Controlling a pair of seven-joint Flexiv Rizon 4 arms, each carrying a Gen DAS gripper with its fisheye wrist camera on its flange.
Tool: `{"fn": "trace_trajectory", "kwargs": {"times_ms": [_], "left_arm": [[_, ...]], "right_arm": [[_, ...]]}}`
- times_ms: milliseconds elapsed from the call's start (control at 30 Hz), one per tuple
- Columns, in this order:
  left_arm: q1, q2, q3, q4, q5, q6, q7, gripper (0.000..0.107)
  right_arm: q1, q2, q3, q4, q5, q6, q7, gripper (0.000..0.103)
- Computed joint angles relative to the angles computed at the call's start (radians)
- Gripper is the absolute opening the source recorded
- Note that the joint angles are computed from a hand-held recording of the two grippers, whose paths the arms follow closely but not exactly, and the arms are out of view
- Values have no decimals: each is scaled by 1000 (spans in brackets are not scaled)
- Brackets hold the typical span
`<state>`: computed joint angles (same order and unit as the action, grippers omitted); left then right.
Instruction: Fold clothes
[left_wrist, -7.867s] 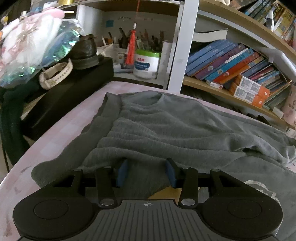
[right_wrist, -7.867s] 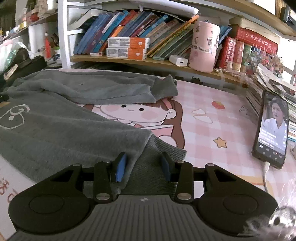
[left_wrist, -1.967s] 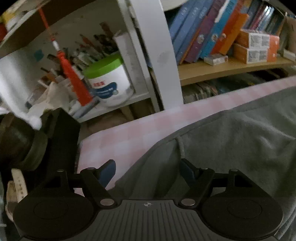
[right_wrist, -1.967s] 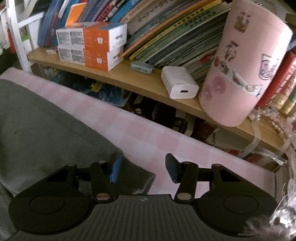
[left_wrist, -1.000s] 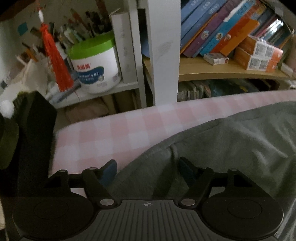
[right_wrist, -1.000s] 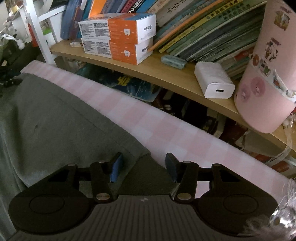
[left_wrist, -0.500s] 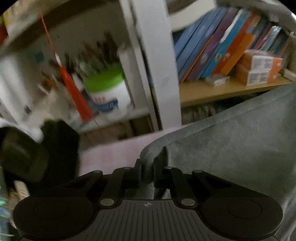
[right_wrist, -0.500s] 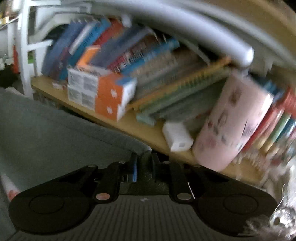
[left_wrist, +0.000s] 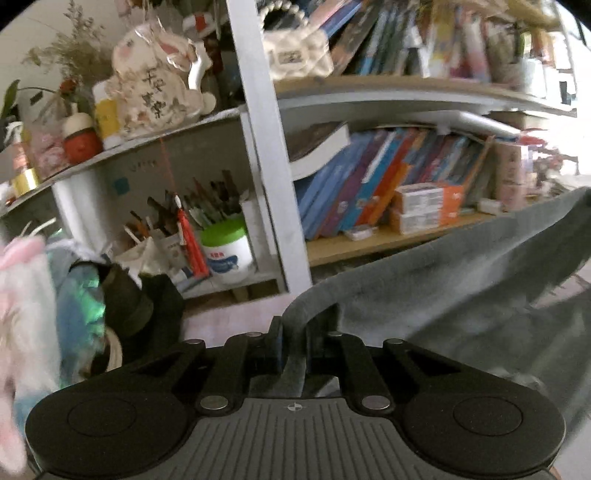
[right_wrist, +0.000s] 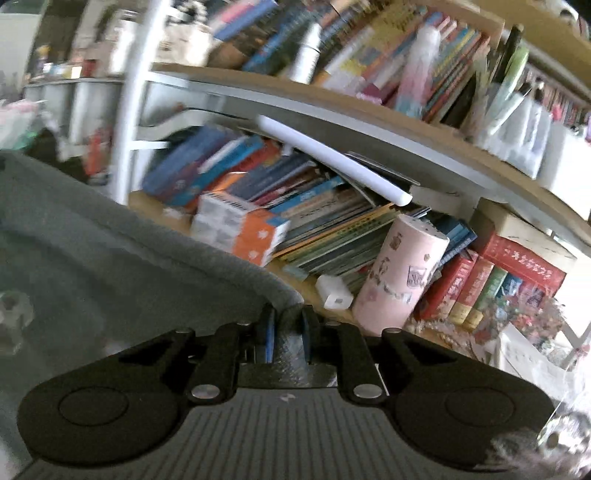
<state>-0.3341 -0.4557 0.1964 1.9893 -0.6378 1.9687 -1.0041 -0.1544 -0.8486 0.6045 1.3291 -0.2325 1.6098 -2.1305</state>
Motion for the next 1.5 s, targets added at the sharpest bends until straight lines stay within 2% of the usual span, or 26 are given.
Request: {"fn": "trace_trajectory", "kwargs": {"times_ms": [100, 167, 233, 300, 333, 400, 433, 467, 533, 567, 633, 700, 767, 833, 867, 967, 1000, 1033, 1067, 1100, 1133, 1200, 1267, 1300, 1400, 1500], "left_arm": [[44, 72, -80, 143, 58, 55, -93, 11], [45, 92, -101, 213, 63, 81, -143, 15], [43, 100, -115, 263, 57, 87, -187, 17], [44, 102, -130, 305, 53, 94, -237, 19], [59, 103, -146, 323, 67, 96, -275, 21], [44, 97, -146, 351, 55, 133, -331, 31], [55, 102, -158, 369, 70, 155, -375, 42], [66, 108, -173, 393, 87, 184, -433, 59], [135, 119, -215, 436, 176, 252, -611, 75], [164, 123, -231, 456, 212, 287, -695, 74], [279, 121, -273, 469, 377, 317, -919, 74], [401, 98, -324, 459, 542, 351, -1134, 74], [520, 48, -384, 426, 695, 393, -1330, 74], [590, -9, -427, 387, 776, 427, -1479, 74], [606, -40, -436, 366, 801, 454, -1531, 74], [570, -123, -394, 306, 804, 568, -1578, 71], [560, -124, -382, 292, 803, 558, -1579, 69], [552, -123, -372, 280, 801, 545, -1577, 52], [544, -123, -363, 268, 798, 533, -1573, 25], [512, -107, -337, 266, 760, 516, -1540, 12], [455, -96, -295, 270, 692, 538, -1486, 7], [372, -91, -237, 279, 585, 624, -1392, 6], [350, -83, -232, 287, 525, 624, -1351, 6], [361, -91, -244, 290, 522, 619, -1369, 6], [415, -128, -286, 296, 577, 577, -1444, 6], [433, -176, -299, 298, 608, 624, -1505, 6]], "right_arm": [[-115, 69, 87, 173, 13, 2, -41, 15], [-166, 105, 115, 267, 24, -6, -59, 17], [-199, 130, 126, 344, 33, 2, -76, 18], [-204, 145, 115, 394, 40, 16, -72, 27], [-204, 151, 109, 416, 41, 23, -66, 28], [-182, 169, 70, 446, 49, 42, -28, 33], [-170, 179, 48, 457, 53, 47, -2, 37], [-157, 189, 27, 468, 57, 51, 25, 42], [-171, 202, 30, 485, 64, 33, 74, 47], [-193, 204, 52, 486, 71, 6, 93, 48], [-239, 204, 103, 478, 103, -59, 114, 52], [-304, 185, 193, 451, 161, -139, 105, 54], [-396, 132, 330, 399, 248, -239, 91, 58], [-469, 65, 450, 333, 355, -339, 110, 62], [-486, 41, 482, 302, 404, -378, 134, 63], [-494, -9, 513, 218, 533, -459, 240, 62], [-485, -17, 507, 192, 567, -473, 277, 60], [-474, -22, 495, 171, 597, -480, 313, 59], [-460, -22, 478, 155, 625, -480, 349, 55], [-444, -17, 457, 142, 648, -476, 382, 52], [-429, -10, 434, 132, 669, -471, 416, 51], [-395, 2, 387, 116, 709, -459, 477, 44], [-353, 16, 329, 104, 732, -450, 530, 36], [-331, 26, 297, 101, 737, -453, 555, 29], [-281, 46, 239, 100, 761, -424, 558, 18], [-206, 88, 178, 111, 723, -341, 464, 15]]}}
